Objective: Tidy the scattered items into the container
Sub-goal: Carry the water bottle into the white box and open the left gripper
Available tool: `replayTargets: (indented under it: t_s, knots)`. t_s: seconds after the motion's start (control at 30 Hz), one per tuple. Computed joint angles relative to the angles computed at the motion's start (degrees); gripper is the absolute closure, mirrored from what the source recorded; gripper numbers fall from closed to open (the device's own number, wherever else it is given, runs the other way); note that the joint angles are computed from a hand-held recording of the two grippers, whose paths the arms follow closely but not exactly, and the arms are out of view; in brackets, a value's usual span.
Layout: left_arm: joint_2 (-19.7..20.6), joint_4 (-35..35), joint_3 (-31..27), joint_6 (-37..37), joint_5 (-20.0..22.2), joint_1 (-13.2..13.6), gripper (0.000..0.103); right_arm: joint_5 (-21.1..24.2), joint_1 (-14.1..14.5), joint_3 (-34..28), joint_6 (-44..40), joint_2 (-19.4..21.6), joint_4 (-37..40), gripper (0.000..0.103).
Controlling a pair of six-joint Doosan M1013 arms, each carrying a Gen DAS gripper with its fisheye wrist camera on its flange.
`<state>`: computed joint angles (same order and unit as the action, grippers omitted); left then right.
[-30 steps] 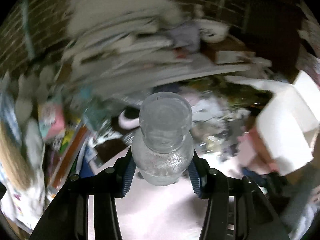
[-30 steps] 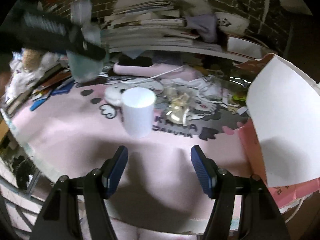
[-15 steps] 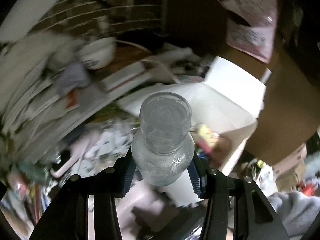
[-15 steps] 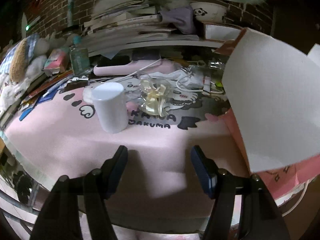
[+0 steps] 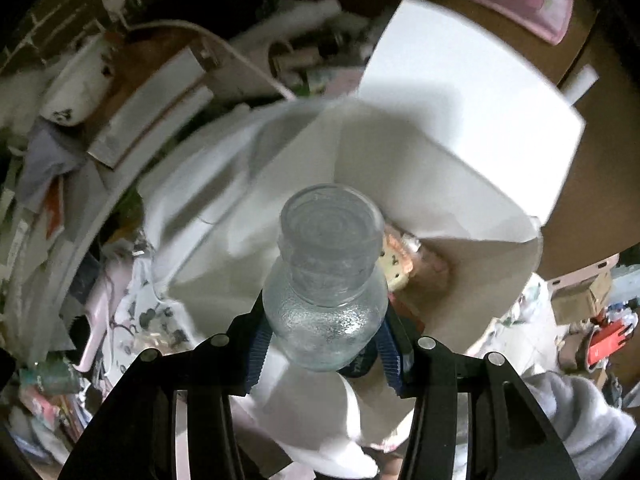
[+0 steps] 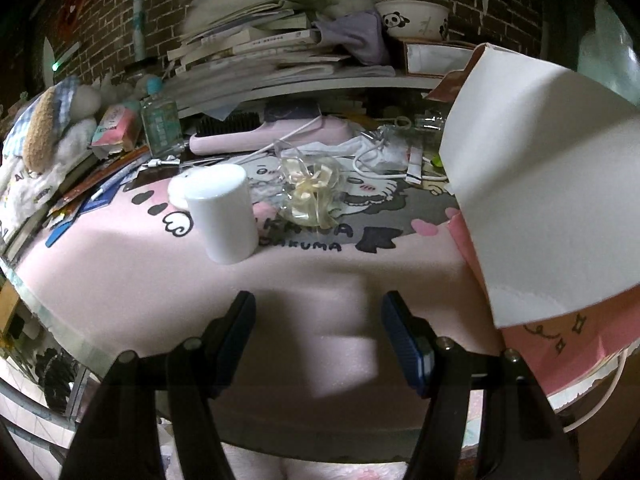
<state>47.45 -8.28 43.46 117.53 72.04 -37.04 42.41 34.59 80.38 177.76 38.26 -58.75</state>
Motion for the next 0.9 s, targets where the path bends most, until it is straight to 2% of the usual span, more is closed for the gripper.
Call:
replayTargets:
  t_s: [0.27,0.43,0.6,0.63,0.67,0.7,0.8,0.87,0.9]
  knots:
    - [1.9,2.0,-1.8,0.3,3.4,-0.8,0.06,0.0,0.2,0.1,1.4,0.1,-1.1,0.041]
    - [1.0,2.1,-0.8,0.3,1.7,-0.9,0.06,0.0,0.2,0.1,1.5,0.1,-1.1,0.041]
    - [-1.4,2.1,2.9,1.2,-3.2,-0.6,0.058,0.0,0.2,0.2,1.6,0.1,-1.2,0.041]
    - [-2.0,1.2,3.8,2.0,-4.2,-0.4,0.051,0.0,0.2,0.2,1.7,0.1,-1.3,0.041]
    - [-2.8,0.2,4.8,2.8,-5.4,-0.2,0.041,0.0,0.2,0.2,1.7,0.1,-1.3,0.04]
    - [-3.7,-1.2,6.1,3.9,-6.9,0.2,0.036,0.1,0.2,0.1,1.7,0.1,-1.4,0.041]
    - [-7.2,-7.6,10.5,9.3,-12.8,1.8,0.028,-0.1,0.2,0.2,2.4,0.1,-1.8,0.041]
    - [-9.7,-11.0,14.2,11.9,-18.6,2.7,0.019,-0.3,0.3,0.4,3.2,0.1,-2.5,0.041]
    - [-10.9,-12.2,15.9,12.5,-21.5,3.1,0.018,-0.1,0.4,0.5,3.9,0.0,-3.4,0.041]
